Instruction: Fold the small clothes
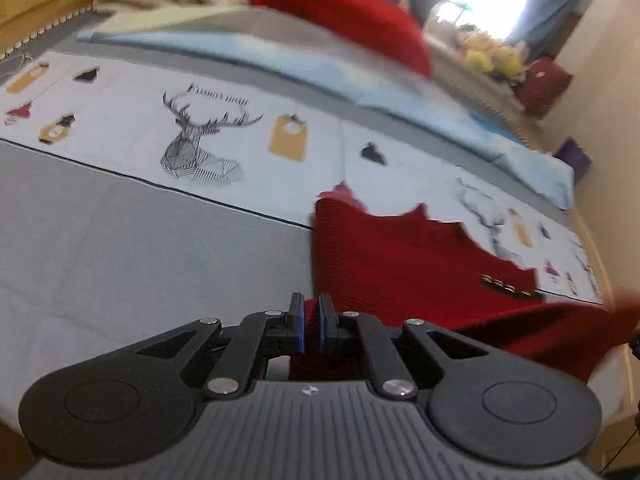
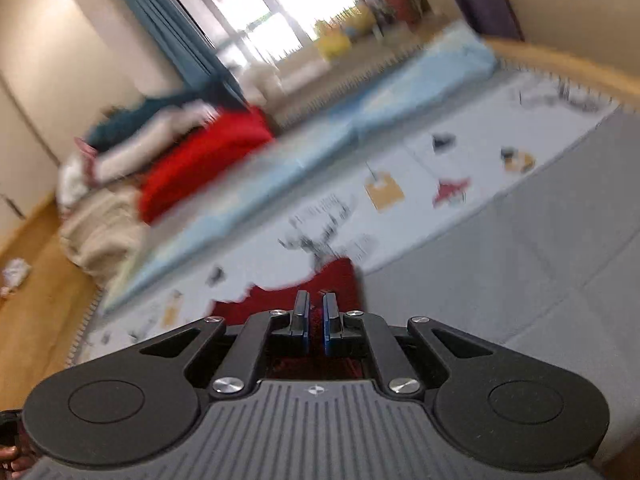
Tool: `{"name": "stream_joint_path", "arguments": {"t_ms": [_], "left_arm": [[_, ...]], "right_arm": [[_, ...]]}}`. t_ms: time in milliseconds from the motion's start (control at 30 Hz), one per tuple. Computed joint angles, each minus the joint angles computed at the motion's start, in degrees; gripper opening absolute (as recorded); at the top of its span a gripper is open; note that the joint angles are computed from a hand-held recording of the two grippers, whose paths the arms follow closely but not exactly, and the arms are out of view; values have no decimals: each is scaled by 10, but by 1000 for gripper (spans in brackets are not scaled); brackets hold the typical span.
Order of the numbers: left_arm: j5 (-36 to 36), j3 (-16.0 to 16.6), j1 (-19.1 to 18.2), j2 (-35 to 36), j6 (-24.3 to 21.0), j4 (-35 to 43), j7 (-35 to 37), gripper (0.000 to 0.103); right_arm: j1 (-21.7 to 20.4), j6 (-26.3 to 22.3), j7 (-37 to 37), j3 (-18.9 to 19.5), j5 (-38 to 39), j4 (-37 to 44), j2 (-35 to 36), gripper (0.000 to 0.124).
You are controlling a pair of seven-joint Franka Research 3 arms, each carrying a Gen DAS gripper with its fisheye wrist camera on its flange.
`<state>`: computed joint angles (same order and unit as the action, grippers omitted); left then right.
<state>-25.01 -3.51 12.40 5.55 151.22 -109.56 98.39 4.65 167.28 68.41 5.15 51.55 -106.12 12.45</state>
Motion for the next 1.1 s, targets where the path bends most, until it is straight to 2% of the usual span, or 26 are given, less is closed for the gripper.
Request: {"name": "stream_joint_path", "arguments": {"t_ms": [33,100,133,167,200,267,333,400,533,600,667,733,767,833,867,900,1000,1100], "left_arm": [[-6,0,1,22,-9,18,-5,10],[32,4,-1,45,-26,33,-44,19],[57,7,-2,55,-54,47,-80,26],[47,2,3,57,-55,47,-86,31],[32,-6,8,60,-47,46,-83,39],[38,-11,9,68,-44,46,-85,51],[66,-8,8,84,-66,59,-109,54],[56,-14,17,97,-90,71,-116,54],[44,-21,28,121,-122,93,-126,58],[45,-24,29,130,-132,100,-135,58],[26,-33,36,137,-132,105,-124,57],[23,-38,36,137,-117,104,-112,56],[26,-38,33,136,-107,102,-109,55],[34,-39,28,136,-92,101,-108,48],[44,-37,25,137,-88,103,-112,33],[53,-36,23,139,-89,105,-112,14],[83,-33,17,127,-64,96,-107,11],[64,-48,22,93,17,57,-53,11]], "right_arm": [[27,6,84,-31,-77,18,25,6],[52,26,168,-56,-147,36,61,9],[63,22,204,-71,-177,37,71,9],[71,-8,251,-85,-214,45,78,9],[63,-28,266,-79,-213,53,84,9],[21,-27,226,-28,-161,58,90,15],[15,-37,213,-17,-169,59,96,41],[22,-62,224,-25,-199,61,105,46],[3,-129,225,-8,-183,85,131,46],[-7,-139,208,4,-162,89,133,46],[2,-143,207,-2,-173,93,135,42],[10,-121,186,-3,-185,89,133,28],[11,-107,172,0,-186,87,132,26],[12,-82,152,4,-185,85,133,22],[14,-76,151,2,-187,85,134,18],[19,-67,157,-4,-194,85,136,13],[11,-30,139,10,-177,80,132,11],[-23,40,57,67,-115,68,119,11]]}}
